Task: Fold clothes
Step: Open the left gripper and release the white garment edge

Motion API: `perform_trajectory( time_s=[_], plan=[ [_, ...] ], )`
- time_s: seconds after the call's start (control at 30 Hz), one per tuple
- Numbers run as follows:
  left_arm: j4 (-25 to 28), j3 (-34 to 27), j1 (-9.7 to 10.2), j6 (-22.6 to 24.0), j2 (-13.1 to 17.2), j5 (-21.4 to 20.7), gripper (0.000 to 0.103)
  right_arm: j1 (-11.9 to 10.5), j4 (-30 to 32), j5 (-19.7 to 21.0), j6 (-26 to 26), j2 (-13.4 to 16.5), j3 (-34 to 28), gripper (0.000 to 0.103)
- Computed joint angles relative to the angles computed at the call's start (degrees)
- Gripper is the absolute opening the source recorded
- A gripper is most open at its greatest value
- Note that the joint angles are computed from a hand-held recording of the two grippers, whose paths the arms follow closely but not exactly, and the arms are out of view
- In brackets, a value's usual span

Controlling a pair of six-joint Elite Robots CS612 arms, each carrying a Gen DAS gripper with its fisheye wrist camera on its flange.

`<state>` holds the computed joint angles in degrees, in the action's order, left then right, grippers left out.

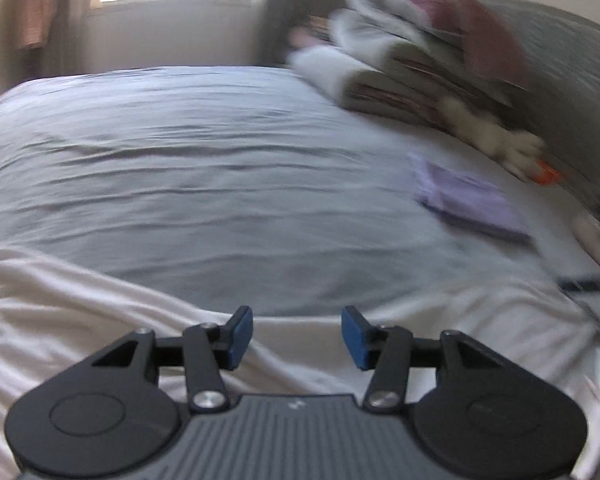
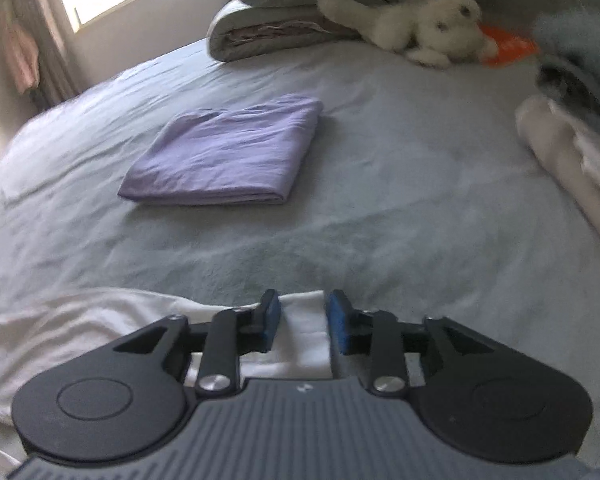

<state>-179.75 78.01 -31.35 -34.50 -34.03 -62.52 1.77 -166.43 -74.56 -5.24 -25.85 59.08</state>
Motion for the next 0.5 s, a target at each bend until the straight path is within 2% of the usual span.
perform_trajectory(
  time_s=[0.03, 0.17, 0.3, 0.37, 0.5],
  plan=[
    [0.58, 0.09, 0.1, -1.88, -0.02, 1.41, 0.05, 0.16, -0.74, -0.26, -1.67, 0.08, 0.19, 0.003],
    [-0.08, 0.43, 0.37, -5.78, 0.15, 3.0, 0.05, 0.85, -7.17, -4.94, -2.69, 0.62, 0.49, 0.002],
    [-0.07, 0.06, -0.06, -4.5, 0.52, 5.79, 0.05, 1.14, -11.32, -10.07, -1.97, 1.96, -1.66, 0.002],
    [-0.22, 0.4, 0.05, -4.85, 0.4, 5.97, 0.05, 1.41, -12.1, -13.51, -1.78, 2.7, -3.06, 0.002],
    [2.68, 0.8, 0.34, -6.32, 0.0, 6.96, 0.05, 1.52, -8.62, -17.72, -1.15, 3.97, -5.76, 0.002]
  ],
)
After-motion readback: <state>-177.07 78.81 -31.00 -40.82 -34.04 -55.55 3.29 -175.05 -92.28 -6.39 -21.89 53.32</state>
